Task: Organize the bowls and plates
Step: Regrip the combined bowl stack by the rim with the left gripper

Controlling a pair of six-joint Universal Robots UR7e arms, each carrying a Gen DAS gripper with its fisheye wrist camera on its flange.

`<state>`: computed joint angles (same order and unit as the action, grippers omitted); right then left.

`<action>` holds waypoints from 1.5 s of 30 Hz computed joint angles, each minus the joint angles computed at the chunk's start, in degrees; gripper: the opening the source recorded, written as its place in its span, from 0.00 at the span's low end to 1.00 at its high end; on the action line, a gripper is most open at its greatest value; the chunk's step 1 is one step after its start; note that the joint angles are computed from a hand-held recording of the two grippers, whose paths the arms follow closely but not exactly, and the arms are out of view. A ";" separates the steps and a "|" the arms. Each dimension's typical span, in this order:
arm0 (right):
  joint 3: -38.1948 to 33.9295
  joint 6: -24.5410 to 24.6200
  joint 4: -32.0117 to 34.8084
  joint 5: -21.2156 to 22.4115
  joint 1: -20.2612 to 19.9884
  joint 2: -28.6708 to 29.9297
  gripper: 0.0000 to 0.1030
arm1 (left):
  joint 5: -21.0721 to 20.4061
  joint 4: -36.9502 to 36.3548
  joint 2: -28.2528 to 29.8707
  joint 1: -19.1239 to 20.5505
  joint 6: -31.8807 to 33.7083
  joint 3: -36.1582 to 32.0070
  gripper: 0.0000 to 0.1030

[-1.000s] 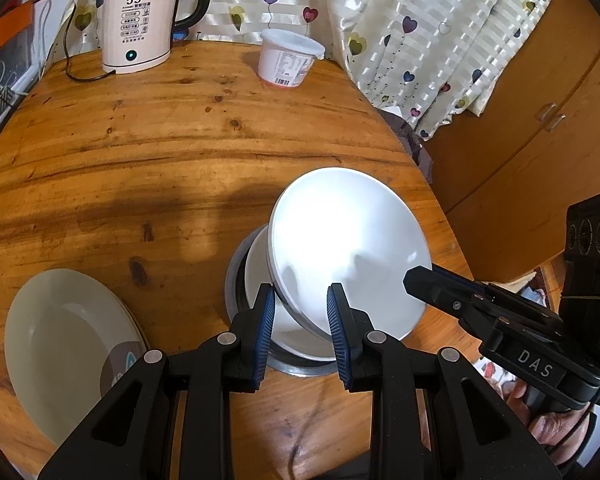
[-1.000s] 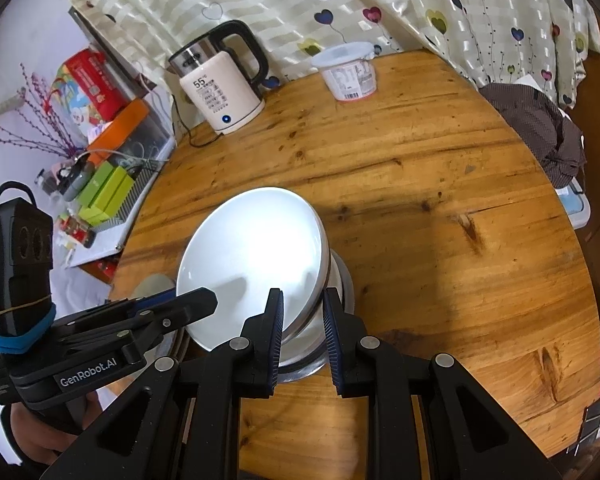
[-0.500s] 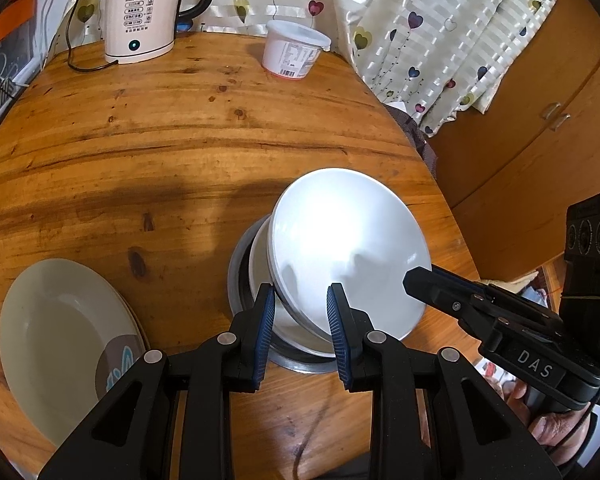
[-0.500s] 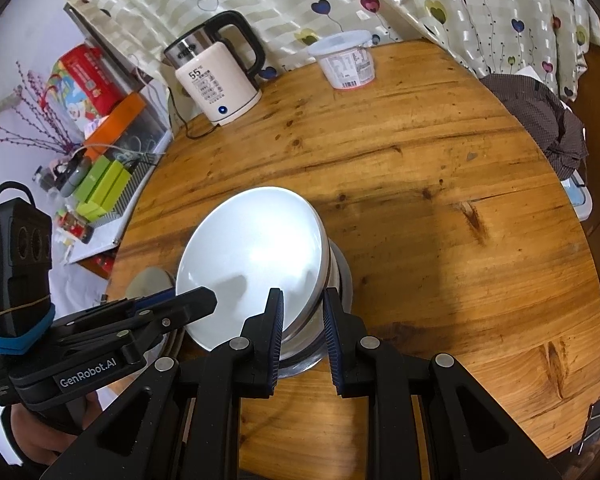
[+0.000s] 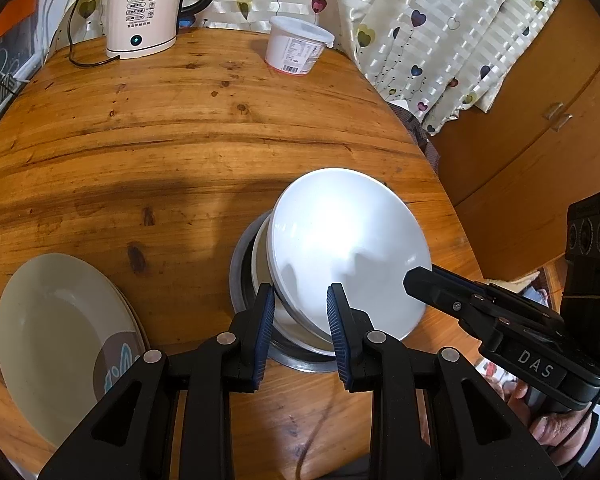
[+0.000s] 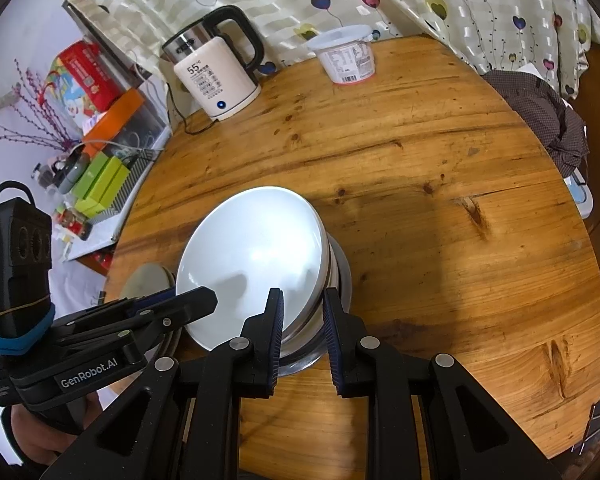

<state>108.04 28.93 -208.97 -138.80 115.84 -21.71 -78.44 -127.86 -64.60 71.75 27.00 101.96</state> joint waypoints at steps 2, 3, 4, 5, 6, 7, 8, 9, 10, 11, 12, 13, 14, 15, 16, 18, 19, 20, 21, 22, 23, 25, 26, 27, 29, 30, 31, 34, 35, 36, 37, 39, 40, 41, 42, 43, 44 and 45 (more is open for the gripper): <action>0.01 0.13 0.15 0.03 -0.02 -0.01 0.19 | 0.19 -0.24 0.05 0.03 0.23 0.01 0.27; -0.01 0.11 0.16 0.06 -0.06 0.06 0.19 | 0.20 -0.18 0.06 0.04 0.25 -0.06 0.27; -0.06 0.09 0.18 0.08 -0.10 0.11 0.19 | 0.32 -0.24 0.09 0.04 0.37 -0.13 0.27; -0.06 0.09 0.18 0.08 -0.10 0.11 0.19 | 0.32 -0.27 0.08 0.00 0.40 -0.07 0.27; -0.09 0.04 0.14 0.10 -0.09 0.14 0.19 | 0.48 -0.42 0.06 -0.06 0.53 0.01 0.27; -0.11 0.06 0.24 0.04 -0.09 0.14 0.19 | 0.69 -0.75 -0.09 -0.18 0.63 0.31 0.27; -0.17 -0.05 0.24 0.00 -0.11 0.24 0.19 | 0.86 -1.02 -0.14 -0.27 0.73 0.49 0.27; -0.20 -0.11 0.19 0.02 -0.16 0.32 0.19 | 0.98 -1.19 -0.17 -0.32 0.79 0.59 0.27; -0.21 -0.09 0.22 0.04 -0.16 0.32 0.19 | 1.04 -1.30 -0.25 -0.36 0.80 0.71 0.27; -0.21 -0.03 0.26 0.05 -0.14 0.31 0.19 | 1.09 -1.35 -0.17 -0.31 0.87 0.59 0.27; -0.20 -0.08 0.18 0.12 -0.19 0.37 0.19 | 1.21 -1.60 -0.34 -0.46 0.83 0.95 0.27; -0.20 -0.11 0.14 0.20 -0.22 0.42 0.19 | 1.42 -1.92 -0.42 -0.56 0.94 1.20 0.27; -0.25 -0.10 0.20 0.22 -0.25 0.48 0.19 | 1.60 -2.20 -0.50 -0.63 1.06 1.41 0.27; -0.31 -0.08 0.28 0.24 -0.28 0.51 0.19 | 1.77 -2.40 -0.55 -0.69 1.05 1.57 0.27; -0.29 -0.08 0.30 0.31 -0.32 0.50 0.19 | 1.86 -2.58 -0.57 -0.72 1.04 1.67 0.27; -0.23 -0.04 0.38 0.38 -0.35 0.48 0.19 | 2.04 -2.96 -0.62 -0.78 1.13 1.89 0.27; -0.23 -0.04 0.38 0.38 -0.35 0.48 0.19 | 2.14 -3.15 -0.78 -0.83 1.14 2.15 0.27; -0.27 -0.02 0.41 0.35 -0.34 0.50 0.19 | 2.24 -3.33 -0.81 -0.88 1.20 2.27 0.27; -0.26 0.00 0.42 0.37 -0.36 0.53 0.19 | 2.32 -3.52 -0.85 -0.90 1.24 2.39 0.27; -0.27 0.00 0.45 0.40 -0.38 0.54 0.19 | 2.33 -3.56 -0.89 -0.92 1.23 2.46 0.27; -0.27 0.00 0.45 0.40 -0.38 0.54 0.19 | 2.45 -3.77 -0.91 -0.98 1.32 2.58 0.27; -0.15 0.05 0.45 0.35 -0.41 0.58 0.19 | 2.63 -4.17 -0.91 -1.03 1.55 2.76 0.27; -0.09 0.00 0.42 0.35 -0.48 0.55 0.19 | 2.74 -4.32 -0.93 -1.03 1.69 2.84 0.27; -0.04 -0.09 0.28 0.33 -0.50 0.57 0.19 | 2.89 -4.54 -0.97 -1.07 1.82 2.96 0.27; 0.00 -0.15 0.34 0.34 -0.50 0.57 0.19 | 3.25 -4.87 -1.03 -1.11 1.84 3.16 0.27; 0.00 -0.17 0.33 0.31 -0.51 0.57 0.19 | 3.41 -4.79 -0.92 -1.08 1.72 3.09 0.27; 0.12 -0.19 0.30 0.31 -0.51 0.55 0.19 | 3.46 -4.77 -0.88 -1.03 1.64 3.10 0.27; 0.04 -0.27 0.33 0.31 -0.52 0.61 0.20 | 3.48 -4.91 -0.77 -0.96 1.79 3.05 0.29; -0.03 -0.20 0.47 0.26 -0.48 0.62 0.20 | 3.44 -4.95 -0.86 -0.99 1.81 3.14 0.29; -0.09 -0.20 0.60 0.13 -0.44 0.65 0.20 | 3.39 -5.15 -0.81 -0.93 2.06 3.14 0.29; -0.15 -0.27 0.81 -0.10 -0.38 0.69 0.20 | 3.26 -5.38 -0.70 -0.80 2.30 3.08 0.29; -0.27 -0.38 1.07 -0.39 -0.26 0.77 0.20 | 3.14 -5.64 -0.67 -0.76 2.43 3.10 0.29; -0.34 -0.37 1.28 -0.60 -0.21 0.78 0.20 | 3.03 -5.77 -0.63 -0.69 2.65 3.06 0.29; -0.45 -0.33 1.65 -0.95 -0.11 0.74 0.20 | 2.96 -5.88 -0.72 -0.73 2.70 3.21 0.29; -0.55 -0.29 1.92 -1.37 -0.01 0.73 0.20 | 2.75 -5.89 -0.71 -0.64 2.75 3.15 0.29; -0.43 -0.22 1.93 -1.69 0.08 0.69 0.20 | 2.51 -5.86 -0.74 -0.57 2.74 3.13 0.29; -0.45 -0.22 1.96 -1.81 0.13 0.61 0.20 | 2.14 -5.79 -0.64 -0.38 2.81 2.89 0.29; -0.41 -0.20 1.83 -1.99 0.20 0.58 0.20 | 1.99 -5.77 -0.72 -0.34 2.75 2.90 0.29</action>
<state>107.63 28.73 -207.13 -140.80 116.04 -21.13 -76.45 -133.62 -65.32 71.41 29.75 104.87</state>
